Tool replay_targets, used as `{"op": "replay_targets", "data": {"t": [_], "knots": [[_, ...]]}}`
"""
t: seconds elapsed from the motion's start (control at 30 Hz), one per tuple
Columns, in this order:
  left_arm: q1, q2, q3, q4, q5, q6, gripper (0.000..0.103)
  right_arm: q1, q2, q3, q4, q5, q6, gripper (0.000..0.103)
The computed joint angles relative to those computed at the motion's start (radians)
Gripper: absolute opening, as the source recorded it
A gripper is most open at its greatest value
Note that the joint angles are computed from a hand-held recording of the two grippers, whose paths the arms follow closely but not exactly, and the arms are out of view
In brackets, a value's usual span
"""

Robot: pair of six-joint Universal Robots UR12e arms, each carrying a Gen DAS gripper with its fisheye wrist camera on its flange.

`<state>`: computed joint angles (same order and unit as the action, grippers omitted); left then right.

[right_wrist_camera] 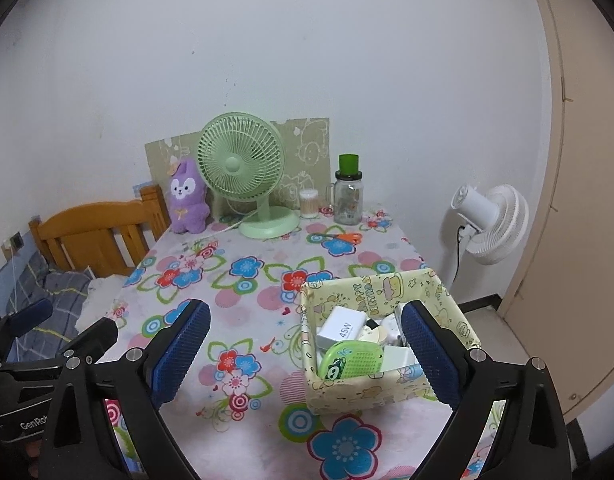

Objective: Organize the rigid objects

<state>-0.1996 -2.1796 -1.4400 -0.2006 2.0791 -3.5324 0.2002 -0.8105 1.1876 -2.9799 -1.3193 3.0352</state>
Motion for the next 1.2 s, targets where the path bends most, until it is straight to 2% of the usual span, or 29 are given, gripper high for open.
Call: {"op": "replay_targets", "data": {"t": [0.13, 0.43, 0.8, 1.2], "knots": [[-0.007, -0.002, 0.001, 0.024, 0.021, 0.027, 0.103, -0.002, 0.0, 0.002, -0.001, 0.013, 0.001, 0.098], [-0.007, -0.002, 0.0, 0.028, 0.023, 0.007, 0.103, -0.003, 0.001, 0.002, -0.002, 0.016, 0.0, 0.098], [-0.002, 0.002, 0.0, -0.001, 0.018, -0.014, 0.103, 0.0, 0.004, 0.002, -0.007, 0.006, -0.006, 0.098], [-0.003, -0.006, 0.013, 0.001, 0.021, 0.013, 0.103, 0.002, 0.007, -0.001, -0.008, 0.007, -0.006, 0.099]]}}
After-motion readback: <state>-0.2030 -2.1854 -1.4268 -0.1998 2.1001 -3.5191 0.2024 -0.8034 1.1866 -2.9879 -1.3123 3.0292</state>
